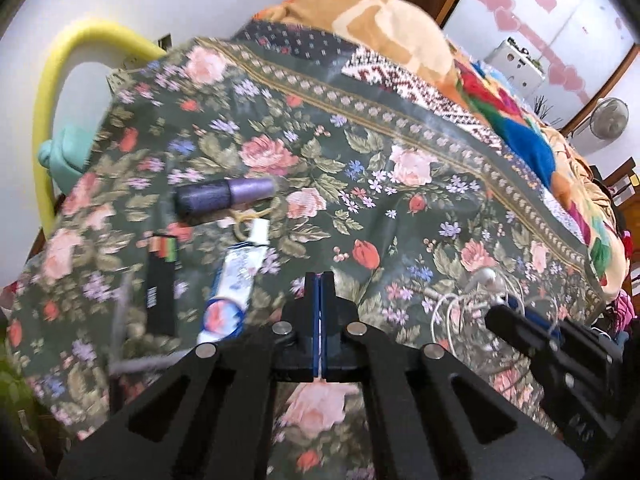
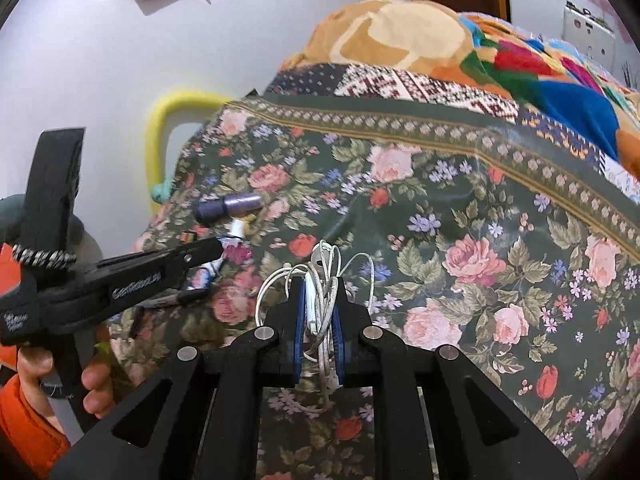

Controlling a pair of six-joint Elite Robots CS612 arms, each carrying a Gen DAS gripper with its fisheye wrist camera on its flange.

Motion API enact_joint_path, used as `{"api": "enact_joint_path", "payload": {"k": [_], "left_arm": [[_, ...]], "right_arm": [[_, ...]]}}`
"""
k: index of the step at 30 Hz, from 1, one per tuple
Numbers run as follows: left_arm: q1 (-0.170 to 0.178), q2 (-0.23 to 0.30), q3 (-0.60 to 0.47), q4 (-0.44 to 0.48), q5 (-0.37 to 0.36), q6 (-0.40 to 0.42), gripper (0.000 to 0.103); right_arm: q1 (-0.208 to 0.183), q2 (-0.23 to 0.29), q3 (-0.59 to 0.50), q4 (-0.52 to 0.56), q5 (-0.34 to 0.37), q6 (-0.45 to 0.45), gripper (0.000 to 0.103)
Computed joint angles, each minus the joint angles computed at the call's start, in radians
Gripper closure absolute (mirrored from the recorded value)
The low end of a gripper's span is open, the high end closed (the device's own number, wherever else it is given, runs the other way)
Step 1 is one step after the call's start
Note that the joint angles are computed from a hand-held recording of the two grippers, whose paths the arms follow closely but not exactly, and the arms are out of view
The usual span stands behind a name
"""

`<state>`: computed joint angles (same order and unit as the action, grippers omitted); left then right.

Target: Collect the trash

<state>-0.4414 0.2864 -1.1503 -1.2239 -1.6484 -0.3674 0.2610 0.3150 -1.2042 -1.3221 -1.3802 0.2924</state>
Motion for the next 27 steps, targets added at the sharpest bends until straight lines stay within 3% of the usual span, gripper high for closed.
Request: {"api": "enact_joint_path", "payload": {"k": [15, 22, 27], "left_arm": [[0.031, 0.054, -0.279, 0.111, 0.104, -0.022, 0.103], [0.061, 0.089, -0.423, 0.204, 0.168, -0.043, 0.103], [0.097, 0.118, -0.525, 0.283, 0.17, -0.088, 0.103]], "right_arm": [[0.074, -0.048, 0.027, -0.069, -0.003, -0.079, 0.092], [0.131, -0.069, 0.063, -0.098, 0.023, -0.13, 0.092], [0.176, -0.088, 0.107, -0.114, 0.045, -0.176, 0.092]]}}
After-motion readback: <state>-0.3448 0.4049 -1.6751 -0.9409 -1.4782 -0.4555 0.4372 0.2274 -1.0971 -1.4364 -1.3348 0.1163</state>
